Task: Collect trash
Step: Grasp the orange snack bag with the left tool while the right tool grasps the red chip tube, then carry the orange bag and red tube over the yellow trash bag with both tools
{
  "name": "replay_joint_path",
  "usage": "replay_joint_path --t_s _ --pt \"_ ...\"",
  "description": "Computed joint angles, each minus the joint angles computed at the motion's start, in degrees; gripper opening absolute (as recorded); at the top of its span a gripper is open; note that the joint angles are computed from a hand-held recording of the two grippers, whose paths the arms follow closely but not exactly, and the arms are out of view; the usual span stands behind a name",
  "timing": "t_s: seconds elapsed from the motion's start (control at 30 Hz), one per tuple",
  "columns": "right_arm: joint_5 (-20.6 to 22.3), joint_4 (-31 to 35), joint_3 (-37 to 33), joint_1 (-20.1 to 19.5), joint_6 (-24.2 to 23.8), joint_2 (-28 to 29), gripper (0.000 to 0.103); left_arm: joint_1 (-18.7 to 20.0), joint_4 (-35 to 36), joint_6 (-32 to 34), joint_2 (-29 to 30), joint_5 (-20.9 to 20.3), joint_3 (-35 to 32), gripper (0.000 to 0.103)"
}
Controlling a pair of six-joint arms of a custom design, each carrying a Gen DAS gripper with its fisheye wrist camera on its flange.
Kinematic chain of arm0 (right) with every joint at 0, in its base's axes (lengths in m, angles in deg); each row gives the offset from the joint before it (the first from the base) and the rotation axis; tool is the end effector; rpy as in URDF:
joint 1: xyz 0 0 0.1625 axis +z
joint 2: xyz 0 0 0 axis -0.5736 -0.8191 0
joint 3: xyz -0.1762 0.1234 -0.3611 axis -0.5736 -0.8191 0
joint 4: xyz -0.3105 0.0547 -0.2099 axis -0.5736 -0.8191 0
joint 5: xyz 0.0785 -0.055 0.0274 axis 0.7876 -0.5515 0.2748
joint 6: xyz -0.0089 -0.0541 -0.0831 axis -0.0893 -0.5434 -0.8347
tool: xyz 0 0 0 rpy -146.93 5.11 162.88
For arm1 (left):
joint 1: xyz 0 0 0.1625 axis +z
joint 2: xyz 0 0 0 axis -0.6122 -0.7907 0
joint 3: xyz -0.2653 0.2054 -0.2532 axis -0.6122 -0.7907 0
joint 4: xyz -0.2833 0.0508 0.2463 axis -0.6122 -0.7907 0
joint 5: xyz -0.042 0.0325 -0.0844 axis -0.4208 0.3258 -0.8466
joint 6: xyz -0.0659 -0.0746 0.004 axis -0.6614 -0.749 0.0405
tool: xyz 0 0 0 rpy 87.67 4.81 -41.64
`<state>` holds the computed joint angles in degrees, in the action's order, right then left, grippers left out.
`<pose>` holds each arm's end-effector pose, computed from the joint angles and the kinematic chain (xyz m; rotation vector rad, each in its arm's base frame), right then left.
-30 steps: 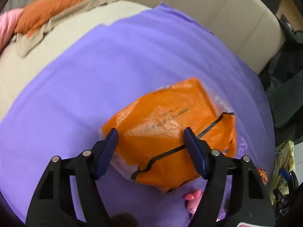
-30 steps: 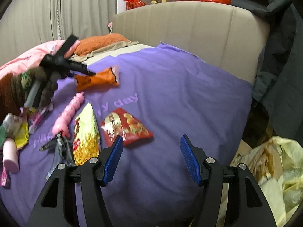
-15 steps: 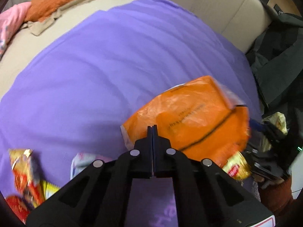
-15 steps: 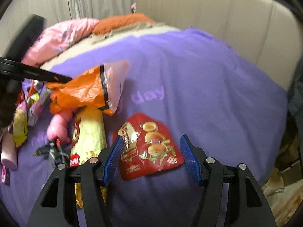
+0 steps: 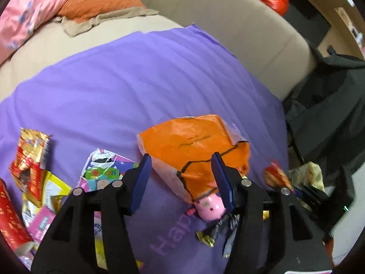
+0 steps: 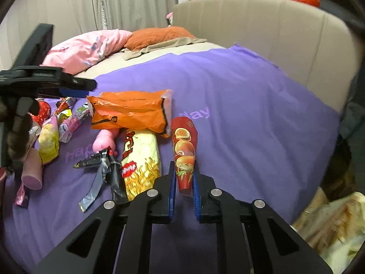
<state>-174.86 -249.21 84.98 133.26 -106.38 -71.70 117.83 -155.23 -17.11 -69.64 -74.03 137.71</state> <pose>0.2022 -0.7536 -0.0219 0.7681 -2.3511 0.7353 0.0258 -0.8274 0.2117 0.3463 2.6845 -0.7061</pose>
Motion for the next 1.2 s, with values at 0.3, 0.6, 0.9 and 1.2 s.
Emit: replay_joint_path --t_s 0.3,0.6,0.9,1.2 --pt "-1.2 -9.8 11.8 0.0 0.7 -6.2 0.014 -0.8 6.5 -12.8 6.0 8.3 -7.3 0.006" --pt "0.6 -19.9 23.4 0.7 -1.0 -13.7 0.014 -7.8 -23.6 -1.9 -5.5 13.1 18.8 0.005" --pt "0.9 -29.5 32.9 0.8 -4.3 -19.2 0.014 -16.7 -45.0 11.0 -10.2 19.0 34.3 0.005" --pt "-1.5 -42.7 42.9 -2.4 -6.7 -27.0 0.014 -23.0 -45.8 12.1 -5.8 14.6 33.4 0.005"
